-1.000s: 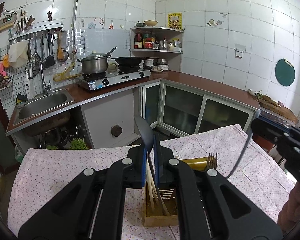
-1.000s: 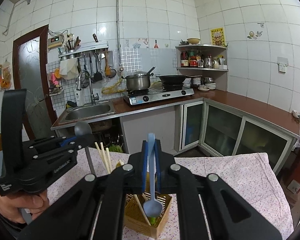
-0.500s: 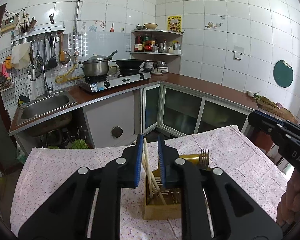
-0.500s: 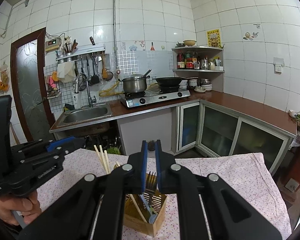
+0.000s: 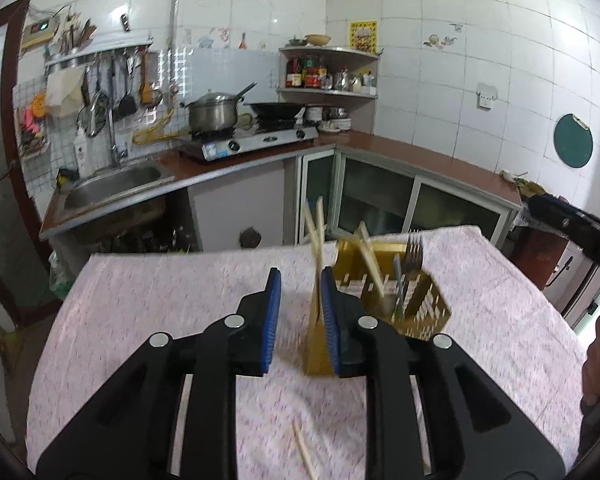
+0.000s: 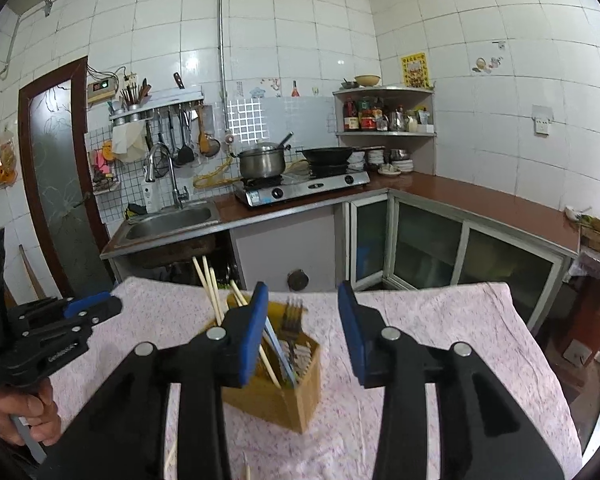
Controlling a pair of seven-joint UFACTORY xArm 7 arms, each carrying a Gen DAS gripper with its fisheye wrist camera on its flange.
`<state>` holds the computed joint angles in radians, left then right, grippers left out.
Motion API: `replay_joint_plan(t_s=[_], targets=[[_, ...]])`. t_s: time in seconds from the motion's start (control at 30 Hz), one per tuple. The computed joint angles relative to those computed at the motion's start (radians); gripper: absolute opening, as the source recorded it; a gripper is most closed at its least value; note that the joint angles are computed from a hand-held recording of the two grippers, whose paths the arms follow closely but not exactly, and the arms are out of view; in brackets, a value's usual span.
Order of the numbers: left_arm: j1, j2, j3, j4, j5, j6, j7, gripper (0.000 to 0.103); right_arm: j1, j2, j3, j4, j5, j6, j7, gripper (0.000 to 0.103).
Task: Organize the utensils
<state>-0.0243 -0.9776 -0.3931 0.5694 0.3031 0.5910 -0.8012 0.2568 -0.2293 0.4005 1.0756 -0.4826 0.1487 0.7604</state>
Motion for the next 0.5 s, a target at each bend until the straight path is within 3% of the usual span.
replay_joint_plan(t_s=[0.3, 0.5], targets=[[-0.173, -0.268, -0.057, -0.223, -0.09, 0.168, -0.113, 0.04, 0.081, -0.129, -0.05, -0.267, 0.164, 0.014, -0.08, 0.04], [-0.353, -0.399, -0.108, -0.364, -0.144, 0.313, -0.219, 0.041, 0.119, -0.181, -0.048, -0.43, 0.252, 0.032, -0.112, 0.04]])
